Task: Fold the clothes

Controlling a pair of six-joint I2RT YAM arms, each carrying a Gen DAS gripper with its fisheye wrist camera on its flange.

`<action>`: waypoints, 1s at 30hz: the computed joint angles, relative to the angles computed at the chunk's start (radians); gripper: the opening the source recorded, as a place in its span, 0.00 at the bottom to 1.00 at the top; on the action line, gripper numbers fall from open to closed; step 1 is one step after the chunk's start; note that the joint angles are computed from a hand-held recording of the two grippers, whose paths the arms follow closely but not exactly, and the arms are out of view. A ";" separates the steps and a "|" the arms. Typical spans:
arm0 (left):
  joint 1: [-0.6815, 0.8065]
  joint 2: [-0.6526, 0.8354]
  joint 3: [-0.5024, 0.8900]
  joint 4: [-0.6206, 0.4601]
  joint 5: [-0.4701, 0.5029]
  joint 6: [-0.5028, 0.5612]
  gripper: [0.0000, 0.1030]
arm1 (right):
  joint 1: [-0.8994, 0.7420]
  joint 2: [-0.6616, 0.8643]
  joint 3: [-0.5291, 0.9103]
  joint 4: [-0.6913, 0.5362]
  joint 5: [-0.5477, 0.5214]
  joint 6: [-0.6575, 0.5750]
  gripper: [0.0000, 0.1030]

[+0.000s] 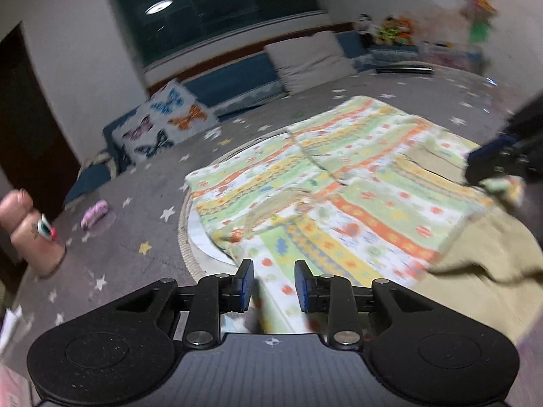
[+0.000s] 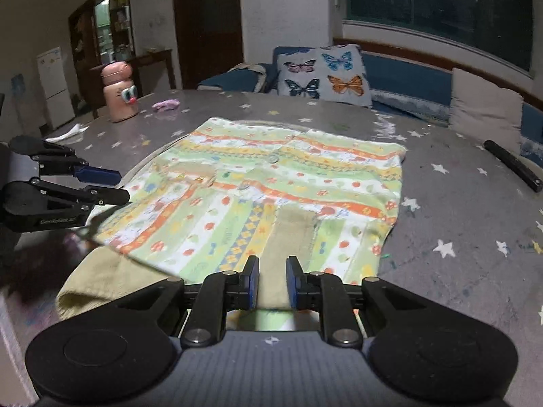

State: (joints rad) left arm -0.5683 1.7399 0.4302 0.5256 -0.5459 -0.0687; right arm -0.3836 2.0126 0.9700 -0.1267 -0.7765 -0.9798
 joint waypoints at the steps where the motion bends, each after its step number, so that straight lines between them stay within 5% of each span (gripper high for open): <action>1: -0.028 -0.013 -0.020 0.007 -0.012 0.016 0.35 | 0.000 0.002 -0.008 0.008 0.008 -0.013 0.16; 9: -0.252 0.029 -0.103 0.111 -0.167 0.184 0.58 | -0.042 -0.047 -0.042 -0.033 -0.022 -0.079 0.26; 19: -0.303 0.198 -0.068 0.393 -0.094 0.309 0.61 | -0.138 -0.098 -0.080 -0.118 -0.025 -0.287 0.42; 21: -0.294 0.196 -0.065 0.414 -0.071 0.301 0.52 | -0.154 -0.108 -0.095 -0.122 -0.020 -0.335 0.50; 23: -0.269 0.180 -0.058 0.409 -0.035 0.276 0.27 | -0.165 -0.113 -0.108 -0.123 -0.018 -0.388 0.51; 26: -0.225 0.144 -0.038 0.367 0.004 0.216 0.15 | -0.167 -0.121 -0.142 -0.103 -0.016 -0.448 0.52; 30: -0.166 0.086 -0.012 0.297 0.056 0.140 0.12 | -0.140 -0.125 -0.181 -0.045 -0.039 -0.468 0.55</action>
State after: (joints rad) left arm -0.7341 1.8256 0.4185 0.8228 -0.4900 0.0714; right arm -0.5236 1.8877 0.7892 -0.1717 -0.8155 -1.4483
